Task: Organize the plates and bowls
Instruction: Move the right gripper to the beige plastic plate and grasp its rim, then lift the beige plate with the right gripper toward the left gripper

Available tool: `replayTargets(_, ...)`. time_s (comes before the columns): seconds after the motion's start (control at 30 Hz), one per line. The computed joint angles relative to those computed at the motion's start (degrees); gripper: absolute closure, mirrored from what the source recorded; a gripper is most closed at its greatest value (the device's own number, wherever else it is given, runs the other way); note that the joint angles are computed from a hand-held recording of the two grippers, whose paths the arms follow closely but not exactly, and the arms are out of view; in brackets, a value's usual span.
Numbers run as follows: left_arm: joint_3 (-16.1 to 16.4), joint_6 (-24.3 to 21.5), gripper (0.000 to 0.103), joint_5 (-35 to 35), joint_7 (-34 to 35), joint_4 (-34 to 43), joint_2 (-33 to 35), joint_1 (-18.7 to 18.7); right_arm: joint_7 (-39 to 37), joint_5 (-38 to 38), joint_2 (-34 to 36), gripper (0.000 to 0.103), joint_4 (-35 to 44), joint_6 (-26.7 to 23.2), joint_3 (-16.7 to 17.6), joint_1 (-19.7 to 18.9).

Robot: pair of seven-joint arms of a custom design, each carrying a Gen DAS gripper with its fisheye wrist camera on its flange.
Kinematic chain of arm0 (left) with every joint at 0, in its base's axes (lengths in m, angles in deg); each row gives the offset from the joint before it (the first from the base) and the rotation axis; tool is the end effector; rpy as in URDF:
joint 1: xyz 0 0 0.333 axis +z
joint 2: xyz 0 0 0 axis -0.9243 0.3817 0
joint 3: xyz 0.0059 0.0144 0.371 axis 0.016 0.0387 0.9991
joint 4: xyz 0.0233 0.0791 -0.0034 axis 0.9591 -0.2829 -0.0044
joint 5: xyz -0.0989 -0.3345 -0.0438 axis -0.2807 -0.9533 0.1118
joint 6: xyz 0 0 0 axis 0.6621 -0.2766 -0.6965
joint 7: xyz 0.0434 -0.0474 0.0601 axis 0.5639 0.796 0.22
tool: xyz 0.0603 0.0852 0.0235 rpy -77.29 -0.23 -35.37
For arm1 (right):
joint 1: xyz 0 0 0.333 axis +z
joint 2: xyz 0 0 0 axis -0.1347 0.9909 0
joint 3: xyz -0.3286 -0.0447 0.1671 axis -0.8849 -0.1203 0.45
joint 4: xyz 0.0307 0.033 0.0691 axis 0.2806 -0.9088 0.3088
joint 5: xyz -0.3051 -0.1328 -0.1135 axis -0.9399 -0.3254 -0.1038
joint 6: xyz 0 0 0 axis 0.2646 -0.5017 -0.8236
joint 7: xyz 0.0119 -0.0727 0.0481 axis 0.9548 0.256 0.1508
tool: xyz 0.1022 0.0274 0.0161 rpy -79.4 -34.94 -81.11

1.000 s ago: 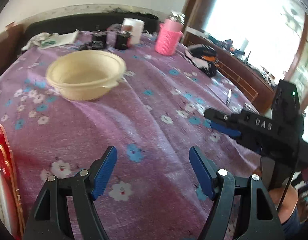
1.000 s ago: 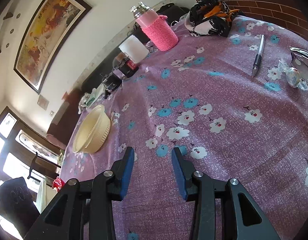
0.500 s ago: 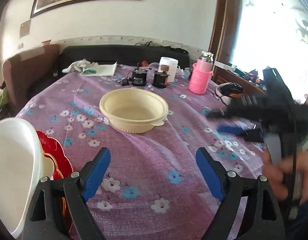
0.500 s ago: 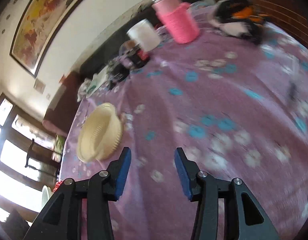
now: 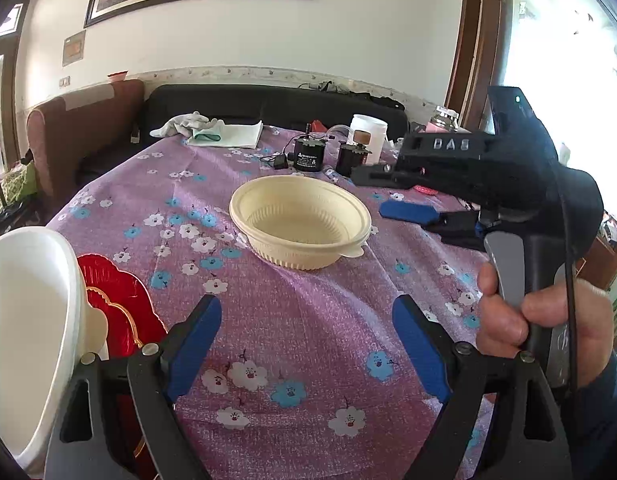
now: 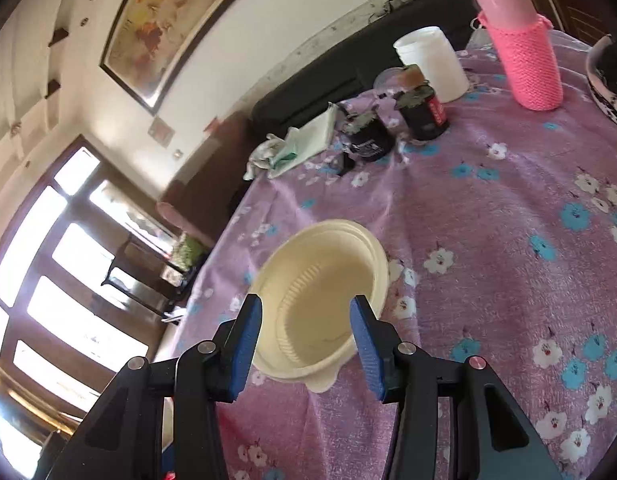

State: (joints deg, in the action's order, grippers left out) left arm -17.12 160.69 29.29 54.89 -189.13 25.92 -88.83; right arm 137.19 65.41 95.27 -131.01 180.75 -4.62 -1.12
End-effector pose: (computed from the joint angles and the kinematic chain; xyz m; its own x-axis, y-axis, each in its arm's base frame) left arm 0.6145 -0.3249 0.4693 -0.4367 -0.8862 0.1551 -0.5619 0.1340 -0.8163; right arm 0.6792 0.2392 0.4834 -0.0440 -0.7806 -0.6235 -0.6409 0.5008 -0.5817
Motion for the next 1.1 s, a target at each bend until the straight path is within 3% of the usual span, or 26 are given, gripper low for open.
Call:
replayTargets(0.03, 0.07, -0.13, 0.016, 0.01, -0.05, 0.00, -0.02, -0.05, 0.37, 0.17, -0.32, 0.053, -0.17, -0.71, -1.10, 0.92)
replayTargets(0.1, 0.17, -0.36, 0.016, 0.06, -0.13, 0.12, 0.02, -0.12, 2.93, 1.12, -1.58, 0.053, -0.55, -3.43, -7.73, 6.02)
replayTargets(0.13, -0.09, -0.38, 0.016, 0.10, -0.11, 0.08, 0.02, 0.08, 3.74, 1.22, -1.92, 0.052, -0.80, -4.40, -9.25, 7.05)
replayTargets(0.17, -0.13, -0.52, 0.016, 0.13, -0.12, 0.12, 0.04, 0.11, 4.65, 0.84, -1.84, 0.051, -0.85, -5.18, -8.76, 6.56)
replayTargets(0.27, 0.27, -1.21, 0.016, 0.26, -0.28, 0.40, 0.11, -0.19, 0.86, 4.10, 0.59, 0.050, 0.49, -7.14, -0.16, 0.40)
replayTargets(0.37, 0.88, -1.83, 0.016, 0.32, -0.67, 0.70, 0.19, -0.65, -2.86, 5.98, 3.41, 0.050, 3.10, -8.87, 4.22, -1.96)
replayTargets(0.43, 1.14, -2.43, 0.016, 0.38, -0.99, 1.03, 0.32, -0.79, -3.90, 6.48, 4.02, 0.061, 3.92, -8.95, 3.01, -0.75)
replayTargets(0.5, 1.10, -3.04, 0.016, 0.45, -1.29, 1.50, 0.55, -0.65, -4.70, 7.22, 3.73, 0.084, 3.87, -10.17, 2.42, -0.38)
replayTargets(0.6, 0.63, -2.99, 0.016, 0.55, -1.54, 1.62, 0.65, -0.17, -5.49, 9.28, 1.83, 0.092, 0.93, -8.90, 3.14, -1.40)
replayTargets(0.63, 0.43, -2.33, 0.016, 0.58, -1.51, 1.37, 0.60, 0.00, -5.34, 9.37, 0.71, 0.092, -0.19, -8.54, 2.22, -0.91)
replayTargets(0.7, -0.24, -0.55, 0.016, 0.56, -1.31, 0.64, 0.42, 0.51, -3.37, 7.95, -2.84, 0.093, -3.48, -8.61, -3.57, 3.28)
replayTargets(0.9, -4.89, 4.00, 0.016, 1.06, 0.11, -1.47, 0.04, 4.03, 0.54, 4.02, -13.60, 0.093, -16.59, -7.48, -10.96, 8.31)
replayTargets(1.03, -6.65, 4.23, 0.016, 1.49, 0.45, -1.56, 0.18, 5.47, 2.93, 1.67, -21.94, 0.093, -26.41, -6.27, -12.73, 9.21)
replayTargets(1.1, -6.66, 3.90, 0.016, 1.64, 0.67, -1.46, 0.22, 5.39, 1.29, 2.77, -25.66, 0.093, -30.35, -6.40, -10.65, 7.45)
